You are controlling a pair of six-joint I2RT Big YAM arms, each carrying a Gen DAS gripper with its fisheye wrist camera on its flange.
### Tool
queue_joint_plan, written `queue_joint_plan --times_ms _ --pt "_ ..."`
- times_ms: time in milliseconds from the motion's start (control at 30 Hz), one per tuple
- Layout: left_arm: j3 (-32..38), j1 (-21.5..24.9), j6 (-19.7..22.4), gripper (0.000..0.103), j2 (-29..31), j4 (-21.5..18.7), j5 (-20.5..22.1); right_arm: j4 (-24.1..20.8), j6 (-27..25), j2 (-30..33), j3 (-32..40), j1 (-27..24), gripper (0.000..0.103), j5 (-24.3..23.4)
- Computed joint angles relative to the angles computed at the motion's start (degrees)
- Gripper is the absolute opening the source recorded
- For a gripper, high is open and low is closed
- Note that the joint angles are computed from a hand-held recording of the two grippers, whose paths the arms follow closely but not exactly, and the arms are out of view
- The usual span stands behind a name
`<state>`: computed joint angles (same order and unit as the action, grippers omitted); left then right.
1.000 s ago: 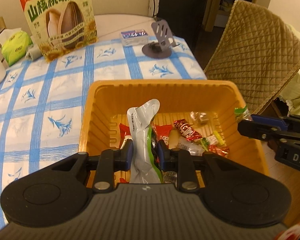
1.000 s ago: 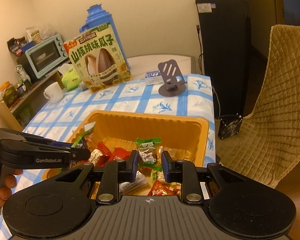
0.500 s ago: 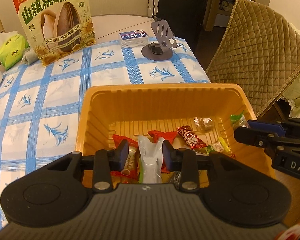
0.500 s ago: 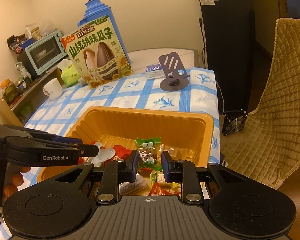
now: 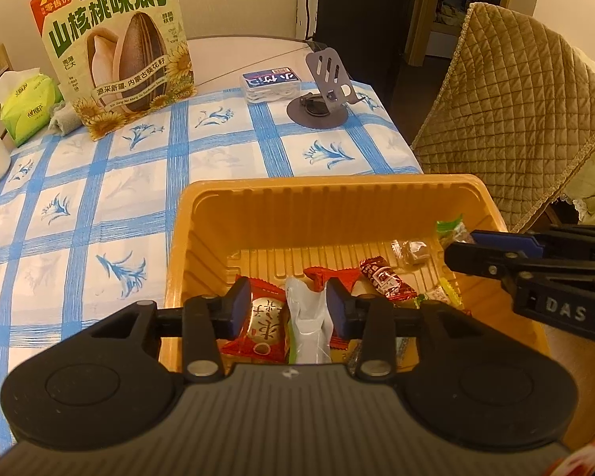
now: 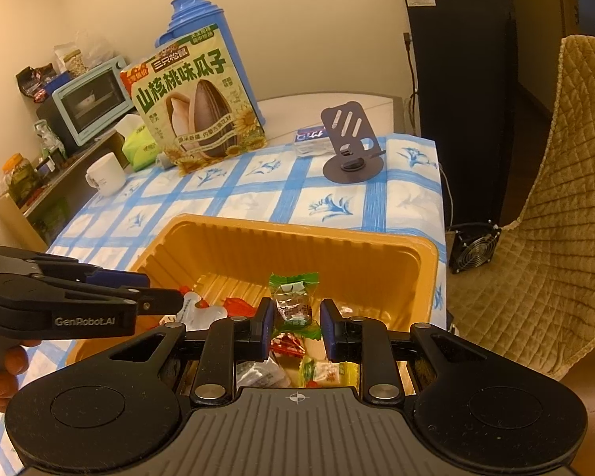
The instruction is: Organize snacks
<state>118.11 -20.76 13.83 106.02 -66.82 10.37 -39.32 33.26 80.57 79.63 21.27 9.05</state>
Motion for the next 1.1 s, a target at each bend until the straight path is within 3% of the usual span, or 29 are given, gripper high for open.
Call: queue_joint_plan --times_ms 200,233,267,333,500,567,833,1033,1100 --pt "-1.7 0.5 0.6 0.049 -1.5 1.4 0.2 1.4 -1.1 1.2 0.4 -0.1 0.027 1.6" --pt "-2.2 0.6 0.7 0.050 -1.9 1.8 0.1 1.0 -0.8 1.5 0.8 0.0 0.033 2.4" --pt "-2.7 0.6 0.8 0.050 -2.3 2.2 0.1 0.0 0.0 2.0 1.4 0.1 0.052 3.5" --pt "-3.8 0.9 1.1 0.054 -3.2 2.7 0.4 1.7 1.5 1.0 0.0 0.3 0.068 4.4" --pt "-6.8 1.4 1.2 0.062 -5.9 3.8 0.4 1.5 2.3 -0.5 -0.9 0.8 0.072 3.6" --pt "-7.8 1.8 1.2 0.065 -7.0 3.8 0.7 1.1 3.1 -1.4 -1.4 1.3 0.081 3.5" --pt "-12.7 3.6 1.3 0.068 -12.3 3.6 2.5 -2.7 8.0 -5.5 -2.5 5.2 0.089 7.4" --pt "-18.2 5.9 2.8 0.068 -18.3 3.2 4.2 -7.5 13.3 -7.5 -1.8 10.3 0.090 11.8" --pt "-20.1 7.1 3.5 0.068 -20.5 2.6 4.9 -11.4 17.0 -7.6 -0.2 14.0 0.091 14.2"
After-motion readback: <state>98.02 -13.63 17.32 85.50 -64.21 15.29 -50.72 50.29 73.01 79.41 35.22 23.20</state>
